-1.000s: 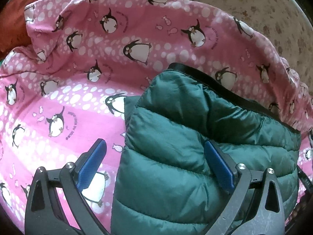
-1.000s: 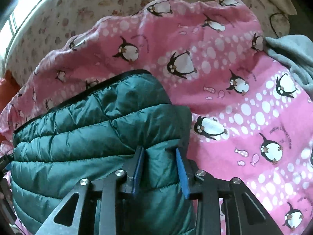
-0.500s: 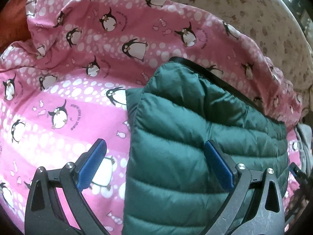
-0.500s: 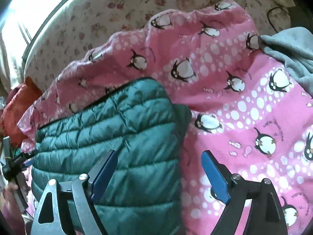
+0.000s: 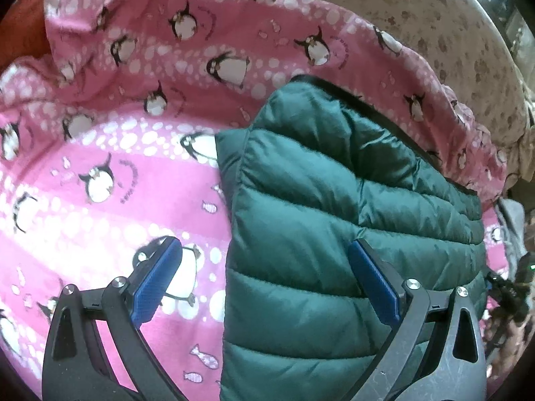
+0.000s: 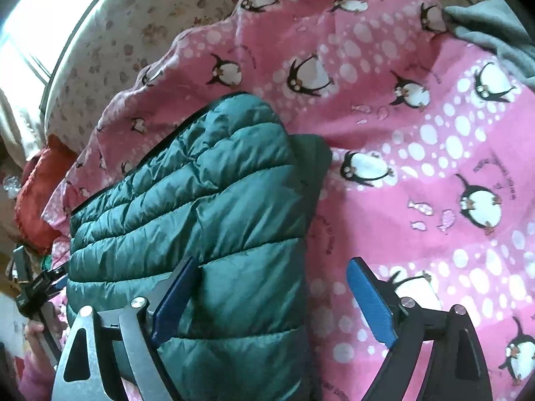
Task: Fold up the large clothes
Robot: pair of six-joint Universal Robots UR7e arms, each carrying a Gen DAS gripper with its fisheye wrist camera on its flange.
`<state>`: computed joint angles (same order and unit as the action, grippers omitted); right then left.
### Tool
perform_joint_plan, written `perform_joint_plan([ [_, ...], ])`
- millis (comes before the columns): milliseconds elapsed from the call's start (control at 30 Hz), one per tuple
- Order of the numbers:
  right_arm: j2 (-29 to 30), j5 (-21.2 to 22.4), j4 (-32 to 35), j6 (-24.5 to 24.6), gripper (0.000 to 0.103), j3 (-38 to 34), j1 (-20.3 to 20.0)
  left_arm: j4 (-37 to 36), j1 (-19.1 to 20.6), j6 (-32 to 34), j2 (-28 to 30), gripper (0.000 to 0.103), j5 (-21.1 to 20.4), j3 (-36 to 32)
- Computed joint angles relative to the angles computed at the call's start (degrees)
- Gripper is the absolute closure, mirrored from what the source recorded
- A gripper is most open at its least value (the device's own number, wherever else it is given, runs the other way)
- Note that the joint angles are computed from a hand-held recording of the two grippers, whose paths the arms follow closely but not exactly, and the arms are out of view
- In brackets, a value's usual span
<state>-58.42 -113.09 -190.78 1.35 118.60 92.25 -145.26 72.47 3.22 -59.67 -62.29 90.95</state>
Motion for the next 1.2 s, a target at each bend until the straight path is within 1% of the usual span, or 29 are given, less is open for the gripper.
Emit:
perform_joint_plan([
  [133,0.31,3.26,1.40,-0.72,0.011,-0.53,-1.24,2.41,2.58,-2.31,0.62,0.002,-6.44,-1.40],
  [200,0.62,5.89,3.01,-1.00,0.010,-1.11,-2.11,4.89,4.10,-4.50,1.28,0.001,-10.37,-3.04],
  [267,1.10,7.64,3.85,-1.40,0.010,-1.66,-2.48,5.80,5.16,-5.83,1.69,0.001,-13.41,-3.95],
  [433,2.00,11.00,7.50,-2.05,0.008,-3.20,-2.97,5.65,5.26,-4.26,2.41,0.001,-14.71,-4.35],
  [500,2.55,10.42,8.64,-1.19,0.004,-3.93,-2.67,6.69,5.21,-4.42,2.95,0.001,-14.96,-5.33],
  [633,3.29,9.50,8.31,-0.05,0.002,-4.34,-1.88,9.32,5.20,-3.79,3.26,0.001,-15.80,-6.55],
  [667,3.51,8.99,7.39,-0.17,0.007,-4.15,-1.47,9.91,5.17,-3.33,3.28,0.003,-16.40,-6.69],
  [700,3.67,8.33,6.23,-0.54,0.014,-3.81,-0.99,10.21,5.20,-2.82,3.03,0.015,-18.02,-6.41],
  [733,3.74,7.93,5.50,-0.81,0.018,-3.59,-0.66,10.45,5.30,-2.64,2.66,0.024,-19.79,-6.00],
  [767,3.56,7.62,4.54,-0.90,0.028,-3.00,-0.14,9.83,5.01,-2.62,2.19,0.025,-19.85,-5.13],
  [800,3.18,7.90,4.13,-0.77,0.038,-2.56,0.05,8.52,4.48,-2.02,1.63,0.030,-18.86,-3.94],
  [833,2.69,8.30,3.72,-0.63,0.042,-2.09,0.20,7.59,4.11,-1.43,1.14,0.034,-18.39,-3.06],
  [900,1.61,9.42,3.45,-0.11,0.052,-1.17,0.42,6.77,3.72,-0.98,0.12,0.039,-18.27,-1.93],
  [1000,0.29,10.56,3.21,0.05,0.058,-0.04,1.26,7.53,3.36,-1.50,-1.45,0.046,-18.84,-1.13],
  [1033,-0.07,10.79,3.27,0.06,0.059,0.28,1.46,8.11,3.18,-1.71,-2.14,0.048,-19.07,-0.87],
  [1133,-1.74,12.77,3.51,0.70,0.060,1.79,2.18,10.01,2.82,-1.66,-4.65,0.050,-19.98,0.29],
  [1200,-3.49,15.10,3.00,2.00,0.061,3.87,2.18,11.71,2.47,-1.23,-6.96,0.050,-20.50,1.73],
])
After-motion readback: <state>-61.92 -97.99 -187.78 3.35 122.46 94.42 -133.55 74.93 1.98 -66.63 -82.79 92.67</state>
